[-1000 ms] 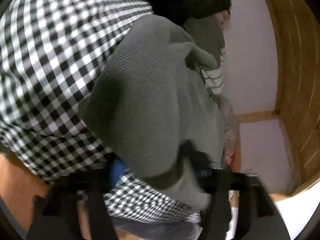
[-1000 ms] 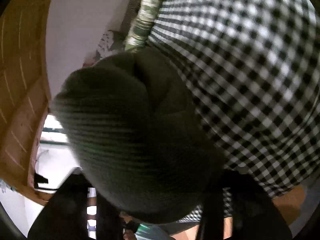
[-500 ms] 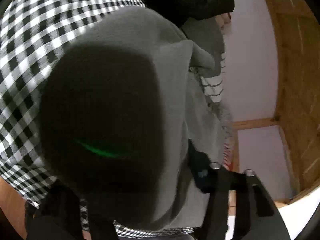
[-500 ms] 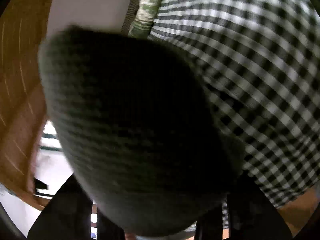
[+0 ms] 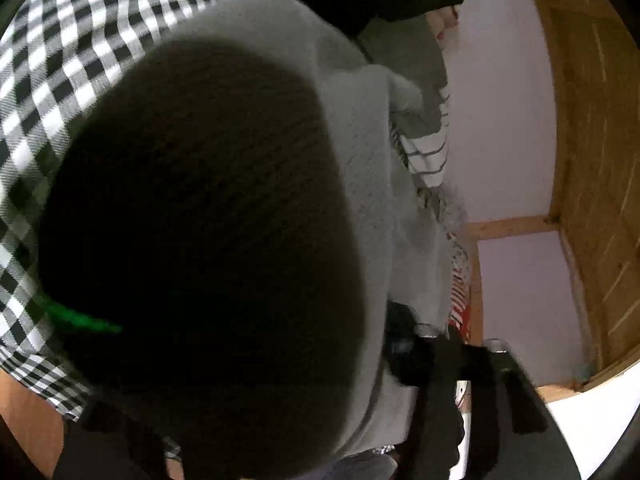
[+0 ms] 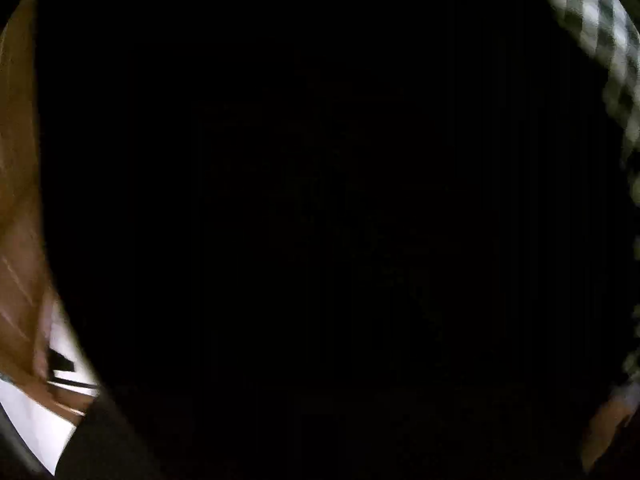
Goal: Fold large clothes
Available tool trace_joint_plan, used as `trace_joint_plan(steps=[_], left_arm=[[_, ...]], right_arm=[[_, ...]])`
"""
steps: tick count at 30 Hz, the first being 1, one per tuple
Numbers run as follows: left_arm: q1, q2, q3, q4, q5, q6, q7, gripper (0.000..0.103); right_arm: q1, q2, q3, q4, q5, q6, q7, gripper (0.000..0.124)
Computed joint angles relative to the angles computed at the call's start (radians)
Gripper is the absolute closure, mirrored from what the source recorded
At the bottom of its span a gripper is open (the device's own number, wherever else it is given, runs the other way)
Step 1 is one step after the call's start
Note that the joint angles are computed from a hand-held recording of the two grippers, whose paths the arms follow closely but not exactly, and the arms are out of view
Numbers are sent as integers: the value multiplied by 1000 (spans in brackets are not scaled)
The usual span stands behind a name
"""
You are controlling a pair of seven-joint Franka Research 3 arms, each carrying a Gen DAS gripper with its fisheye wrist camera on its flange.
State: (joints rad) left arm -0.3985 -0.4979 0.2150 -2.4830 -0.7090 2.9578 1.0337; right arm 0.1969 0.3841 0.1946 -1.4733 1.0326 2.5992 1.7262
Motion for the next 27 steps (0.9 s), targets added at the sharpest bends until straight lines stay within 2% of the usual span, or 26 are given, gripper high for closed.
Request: trace_joint_plan(steps=[3, 8, 12, 15, 18, 20, 23, 27], left_arm=[[32, -37, -37, -24, 39, 11, -22, 69], [114, -95, -107, -19, 188, -19, -108, 73], [108, -140, -112, 12, 258, -29, -155, 74], [82, -162, -95, 13, 284, -38, -174, 74], [70, -93, -111, 61, 302, -23, -214, 74], [84, -46, -123, 120, 334, -34, -228, 74], [76, 7, -111, 206, 347, -34, -205, 74], [47, 71, -94, 335, 334, -31, -138, 74]], right_arm=[[-11, -32, 19, -31, 63, 43, -115, 93], [-9, -50, 17, 2, 111, 65, -190, 97], [-9, -75, 8, 39, 128, 55, -206, 98], [-13, -88, -5, 37, 125, 30, -215, 98], [-7, -69, -10, 54, 109, 24, -191, 98], [-17, -84, -4, 46, 145, 25, -221, 98], [-24, -94, 2, 60, 202, 23, -269, 98], [-30, -33, -3, 216, 180, 3, -261, 98]])
